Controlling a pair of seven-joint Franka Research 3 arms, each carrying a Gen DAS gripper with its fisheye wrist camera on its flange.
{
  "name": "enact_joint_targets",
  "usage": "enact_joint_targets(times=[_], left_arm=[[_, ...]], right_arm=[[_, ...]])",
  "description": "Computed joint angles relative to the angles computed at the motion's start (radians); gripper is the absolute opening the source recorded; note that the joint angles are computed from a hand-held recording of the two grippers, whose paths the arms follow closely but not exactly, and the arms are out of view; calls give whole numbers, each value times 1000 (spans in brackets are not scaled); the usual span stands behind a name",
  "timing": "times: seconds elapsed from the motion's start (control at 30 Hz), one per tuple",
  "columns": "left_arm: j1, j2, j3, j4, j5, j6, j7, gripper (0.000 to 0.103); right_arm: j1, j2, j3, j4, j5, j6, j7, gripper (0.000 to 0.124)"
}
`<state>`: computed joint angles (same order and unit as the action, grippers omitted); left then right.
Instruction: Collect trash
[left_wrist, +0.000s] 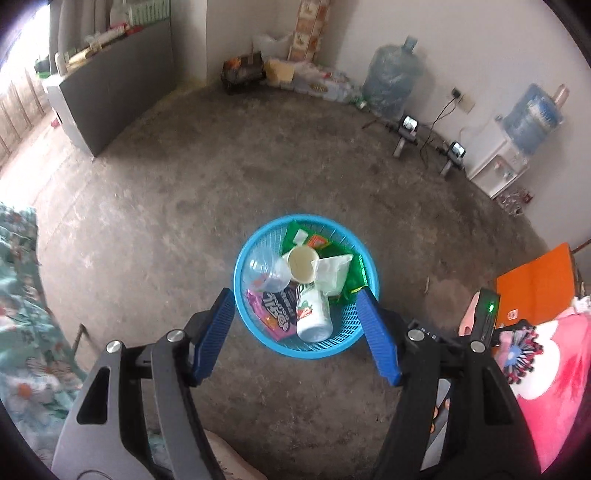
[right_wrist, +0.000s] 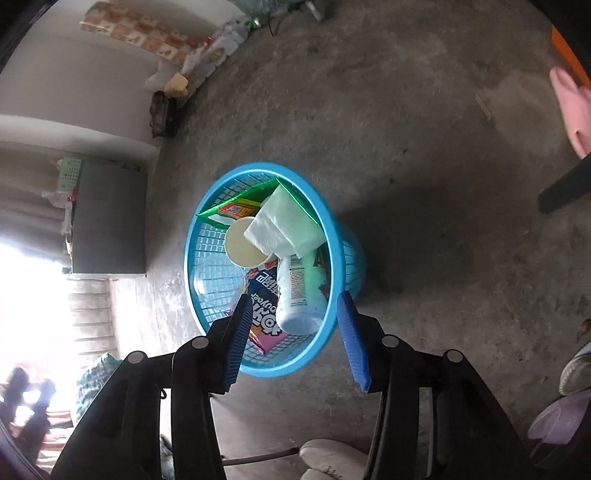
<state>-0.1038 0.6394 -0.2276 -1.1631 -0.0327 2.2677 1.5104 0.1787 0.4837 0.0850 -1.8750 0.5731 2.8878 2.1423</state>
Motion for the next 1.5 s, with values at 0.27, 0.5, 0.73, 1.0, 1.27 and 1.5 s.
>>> enact_joint_targets(times=[0.27, 0.5, 0.73, 1.0, 1.27, 1.5], left_arm=[[135, -445, -43, -484, -248, 212, 217, 84], [120, -890, 86, -887, -364, 342, 306, 93], [281, -1278, 74, -1201, -125, 394, -20, 94], [445, -1541, 45, -1395, 64, 268, -318, 94], [388, -1734, 73, -1556, 190, 153, -403, 94], [303, -1796, 89, -1618, 245, 58, -498, 94]], right_arm=[[174, -222, -124, -141, -287, 67, 91, 54], [325, -376, -160, -117, -793, 56, 214, 80], [336, -464, -19, -49, -987, -19, 148, 90], [364, -541, 139, -55, -996, -189, -56, 97], [398, -567, 207, -108, -1048, -360, 10, 97], [405, -577, 224, -138, -1157, -400, 133, 97]])
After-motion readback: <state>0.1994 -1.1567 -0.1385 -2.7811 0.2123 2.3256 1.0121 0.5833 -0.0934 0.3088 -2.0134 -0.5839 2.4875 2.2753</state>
